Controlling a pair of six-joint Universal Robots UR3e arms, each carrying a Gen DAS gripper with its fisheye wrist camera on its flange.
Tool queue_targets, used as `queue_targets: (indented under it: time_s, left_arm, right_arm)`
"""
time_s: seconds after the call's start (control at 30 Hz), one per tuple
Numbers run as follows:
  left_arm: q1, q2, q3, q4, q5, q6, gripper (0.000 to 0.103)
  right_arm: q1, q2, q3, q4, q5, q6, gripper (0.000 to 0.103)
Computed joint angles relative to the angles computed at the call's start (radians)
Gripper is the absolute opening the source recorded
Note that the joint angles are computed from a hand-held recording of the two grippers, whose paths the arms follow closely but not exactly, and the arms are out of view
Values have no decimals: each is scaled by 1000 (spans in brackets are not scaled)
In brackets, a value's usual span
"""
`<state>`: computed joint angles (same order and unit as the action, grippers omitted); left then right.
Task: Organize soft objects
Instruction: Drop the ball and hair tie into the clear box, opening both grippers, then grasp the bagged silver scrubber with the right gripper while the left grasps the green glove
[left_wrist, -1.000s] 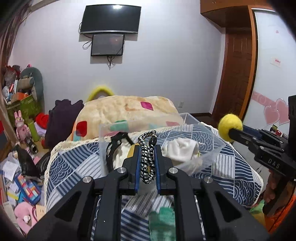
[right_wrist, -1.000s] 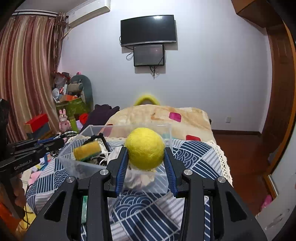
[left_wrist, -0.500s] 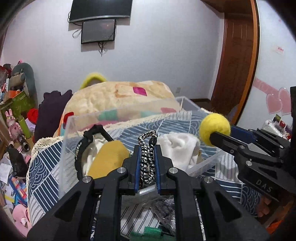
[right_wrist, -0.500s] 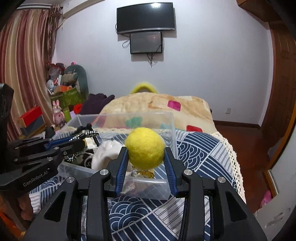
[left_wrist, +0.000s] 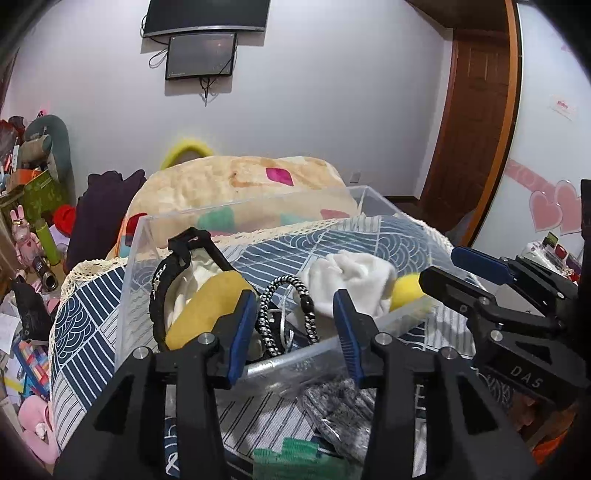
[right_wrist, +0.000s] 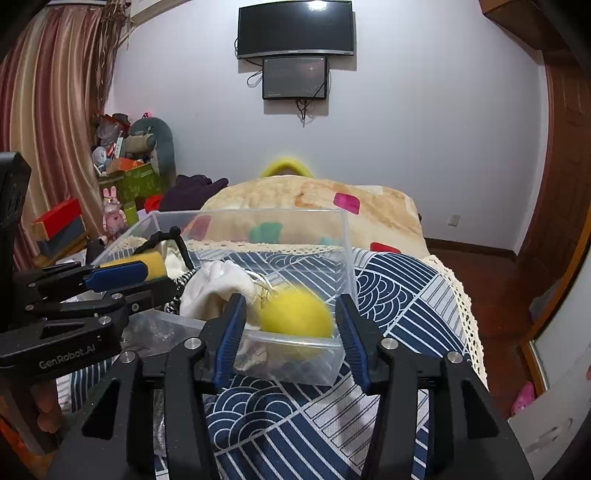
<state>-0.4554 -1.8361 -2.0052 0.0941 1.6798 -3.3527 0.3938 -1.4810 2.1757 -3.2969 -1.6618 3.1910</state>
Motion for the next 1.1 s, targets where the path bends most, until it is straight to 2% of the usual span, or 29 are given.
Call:
queue_targets:
  time_s: [0.2, 0.37, 0.7, 0.8, 0.97, 1.1]
  left_arm:
    - [-17, 99, -77, 26, 32, -3, 56]
    - [-21, 194, -153, 35, 56, -17, 65]
    - [-36, 312, -322, 82, 96, -23, 83]
    - [-9, 328, -386, 104, 55, -42, 84]
    - [75, 300, -484, 162, -73, -105, 84]
    - [75, 234, -515, 204, -84, -111, 84]
  right_arm:
    - [20, -53, 11, 7, -6, 5, 49]
    - [53, -111, 30, 6, -22, 7, 58]
    - [120, -103, 43, -11, -24, 22, 63]
    - [142, -63, 41, -21, -25, 28, 63]
    - [164, 23, 22, -23, -10, 47, 63]
    - [174, 73, 29, -27, 3, 69, 63]
